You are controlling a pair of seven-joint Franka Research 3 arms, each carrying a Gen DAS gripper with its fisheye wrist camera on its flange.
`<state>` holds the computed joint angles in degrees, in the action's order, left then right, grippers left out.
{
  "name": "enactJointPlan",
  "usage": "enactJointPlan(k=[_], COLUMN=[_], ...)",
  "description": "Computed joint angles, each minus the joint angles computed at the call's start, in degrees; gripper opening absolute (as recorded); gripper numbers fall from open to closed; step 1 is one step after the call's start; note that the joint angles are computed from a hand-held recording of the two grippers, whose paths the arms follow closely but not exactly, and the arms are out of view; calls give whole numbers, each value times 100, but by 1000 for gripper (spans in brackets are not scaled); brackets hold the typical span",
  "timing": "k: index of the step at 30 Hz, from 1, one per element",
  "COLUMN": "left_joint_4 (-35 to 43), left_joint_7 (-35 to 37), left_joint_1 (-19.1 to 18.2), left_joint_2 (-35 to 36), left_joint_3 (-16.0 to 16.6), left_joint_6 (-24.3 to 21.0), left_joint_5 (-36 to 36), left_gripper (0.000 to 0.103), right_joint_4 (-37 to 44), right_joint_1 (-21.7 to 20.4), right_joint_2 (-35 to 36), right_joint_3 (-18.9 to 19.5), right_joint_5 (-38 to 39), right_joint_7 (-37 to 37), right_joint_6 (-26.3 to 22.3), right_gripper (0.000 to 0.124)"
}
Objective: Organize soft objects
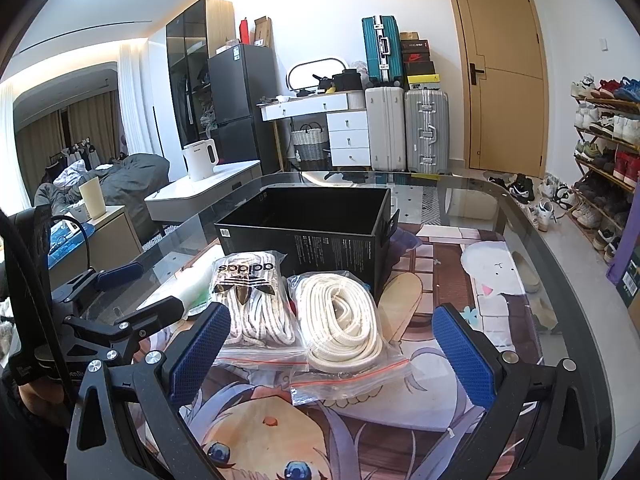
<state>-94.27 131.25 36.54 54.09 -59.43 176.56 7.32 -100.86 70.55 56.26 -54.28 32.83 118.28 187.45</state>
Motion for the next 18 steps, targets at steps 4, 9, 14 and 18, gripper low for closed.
enactJointPlan(k=[4, 9, 14, 18], left_joint_4=[42, 158, 257, 301], left_joint_7=[-11, 76, 182, 241], left_joint_1=[-22, -41, -69, -160], left_joint_2=[-21, 8, 6, -60], left_joint_3=[12, -6, 0, 99], left_joint_6=[-53, -152, -205, -122], left_joint_5=[-11, -110, -253, -319], left_gripper=[103, 103, 103, 103], right_joint_4=[3, 2, -14, -23], right_joint_1=[1, 32, 277, 224], right_joint_2=[4, 28, 344, 274], right_joint_3=[5, -38, -423, -389], right_joint_5=[11, 47, 208, 129], right_joint_7=[1, 23, 245, 279], right_joint_6=[15, 10, -23, -60], right_gripper=[103, 103, 103, 103])
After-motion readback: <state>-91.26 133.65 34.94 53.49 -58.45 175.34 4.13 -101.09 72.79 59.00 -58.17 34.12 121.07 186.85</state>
